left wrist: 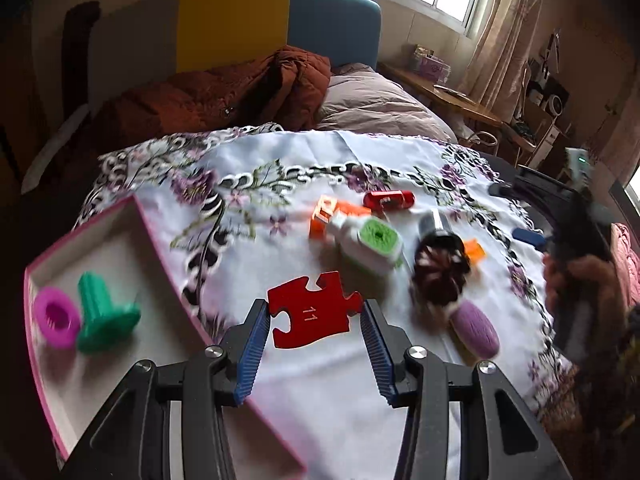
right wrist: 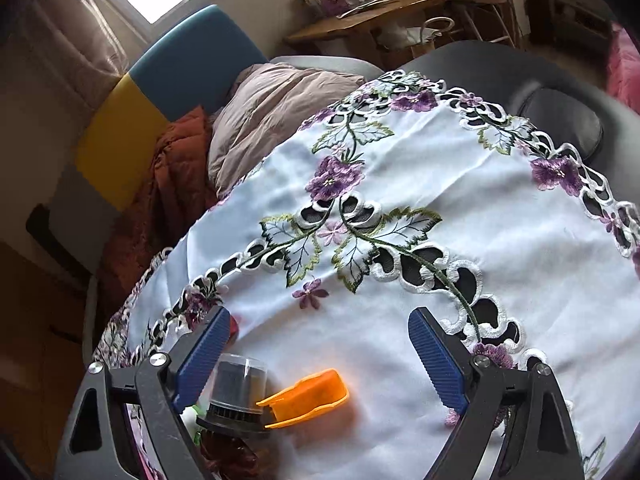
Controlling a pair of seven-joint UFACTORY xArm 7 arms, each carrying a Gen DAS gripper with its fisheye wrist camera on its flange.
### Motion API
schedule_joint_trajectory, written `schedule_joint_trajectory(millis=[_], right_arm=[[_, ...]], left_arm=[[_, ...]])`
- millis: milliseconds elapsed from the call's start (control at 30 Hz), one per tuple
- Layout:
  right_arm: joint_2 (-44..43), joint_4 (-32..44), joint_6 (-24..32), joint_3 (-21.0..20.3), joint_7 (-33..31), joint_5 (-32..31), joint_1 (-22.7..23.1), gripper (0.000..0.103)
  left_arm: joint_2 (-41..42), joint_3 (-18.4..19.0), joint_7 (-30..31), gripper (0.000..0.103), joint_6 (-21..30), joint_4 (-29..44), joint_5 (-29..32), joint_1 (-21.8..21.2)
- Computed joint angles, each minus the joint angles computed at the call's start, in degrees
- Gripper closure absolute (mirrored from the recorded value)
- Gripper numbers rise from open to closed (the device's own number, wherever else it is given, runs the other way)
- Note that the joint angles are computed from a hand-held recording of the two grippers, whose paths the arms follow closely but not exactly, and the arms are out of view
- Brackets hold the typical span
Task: Organize rigid objects
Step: 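Carry the red puzzle piece toward the tray while the right tool grasps the red cylinder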
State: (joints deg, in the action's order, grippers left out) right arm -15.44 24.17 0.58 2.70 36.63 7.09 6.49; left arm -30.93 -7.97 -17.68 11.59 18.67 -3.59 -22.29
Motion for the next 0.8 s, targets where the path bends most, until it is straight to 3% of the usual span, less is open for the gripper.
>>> schedule_joint_trajectory(millis=[133, 233, 400, 500, 800], right_arm=[[0.40, 0.59, 1.18, 2.51, 0.54, -2.64, -1.99, 0.011], [1.13, 1.11, 1.08, -1.25, -3.40, -0.22, 3.37, 0.011], [4.59, 5.67, 3.18, 6.57, -2.78, -8.90, -0.78, 0.011], [8.59, 10.64, 5.91, 8.76, -1.11, -15.00, -1.48, 0.010], [22.76, 28.14, 19.75, 4.01, -1.44, -21.77, 6.74, 0.008]], left_arm=[[-9.12, -0.70, -1.08, 0.056, 2.72, -5.06, 0.31, -0.26], [-16.11, -0.10, -1.32, 0.056, 5.75, -8.48, 0.46, -0.74], [-25.92, 1.72, -1.07, 0.055, 11.47, -12.85, 0.30, -0.55], [-29.58, 3.01, -0.86, 0.056, 13.66, -14.50, -0.21, 0.30], [-34.73, 6.02, 0.81, 0.055, 16.25, -16.35, -1.87, 3.18]])
